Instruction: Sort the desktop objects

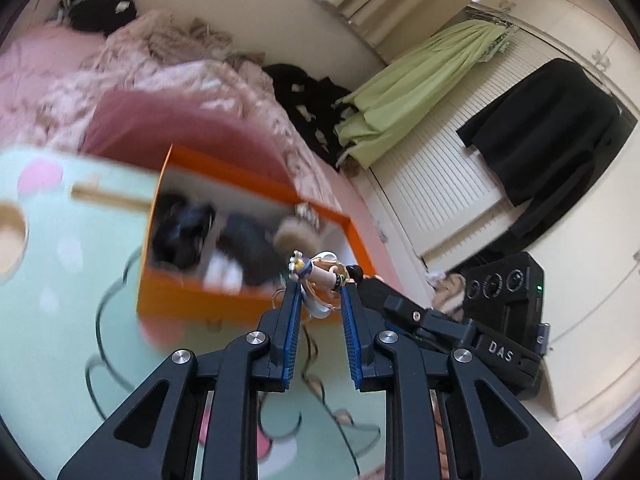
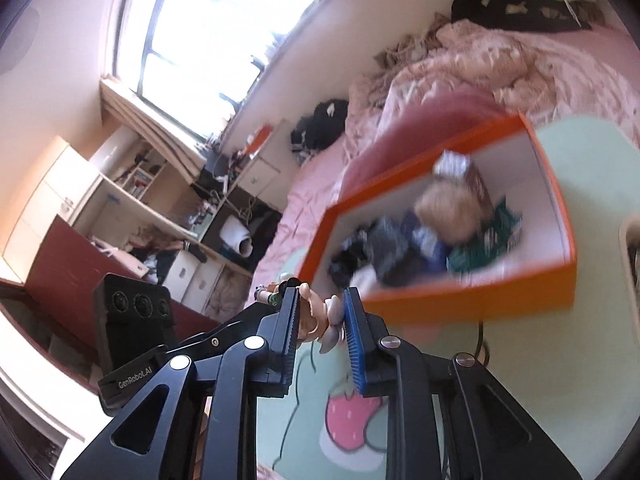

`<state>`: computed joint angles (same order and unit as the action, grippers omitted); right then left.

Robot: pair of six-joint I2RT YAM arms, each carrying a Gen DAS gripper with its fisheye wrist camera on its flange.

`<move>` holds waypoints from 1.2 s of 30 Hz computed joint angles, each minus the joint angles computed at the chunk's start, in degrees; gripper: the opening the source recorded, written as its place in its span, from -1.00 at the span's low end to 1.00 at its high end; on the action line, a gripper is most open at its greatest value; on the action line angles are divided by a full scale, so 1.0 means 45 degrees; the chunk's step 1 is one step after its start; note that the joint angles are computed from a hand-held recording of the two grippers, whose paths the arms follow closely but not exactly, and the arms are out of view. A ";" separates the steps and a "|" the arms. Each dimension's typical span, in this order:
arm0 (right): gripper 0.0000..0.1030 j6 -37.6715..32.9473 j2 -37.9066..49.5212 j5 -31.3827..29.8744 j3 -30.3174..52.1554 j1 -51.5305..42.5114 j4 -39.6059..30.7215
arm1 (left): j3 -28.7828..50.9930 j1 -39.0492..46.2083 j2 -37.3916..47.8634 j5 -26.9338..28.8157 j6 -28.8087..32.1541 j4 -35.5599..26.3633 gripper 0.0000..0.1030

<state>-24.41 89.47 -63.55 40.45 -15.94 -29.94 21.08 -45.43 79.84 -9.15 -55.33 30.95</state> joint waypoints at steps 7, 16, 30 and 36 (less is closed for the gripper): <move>-0.57 0.1939 0.1582 0.0926 0.1091 0.0280 0.1948 | 0.1487 0.1722 0.2189 0.1367 0.0587 0.0109 -0.57; 0.54 0.1836 -0.3451 0.4050 -0.2679 0.0253 0.5061 | 0.0996 -0.0285 0.1011 -0.2210 0.1059 -0.2250 0.14; 0.60 -0.1438 -0.6011 0.6996 -0.6605 -0.0675 0.6269 | 0.2450 -0.4987 0.1814 -0.6322 -0.0937 -0.8497 0.24; 0.68 -0.2687 -0.6432 0.7922 -0.8033 -0.1531 0.6948 | 0.3086 -0.5492 0.3935 -0.5444 -0.2320 -0.9071 0.27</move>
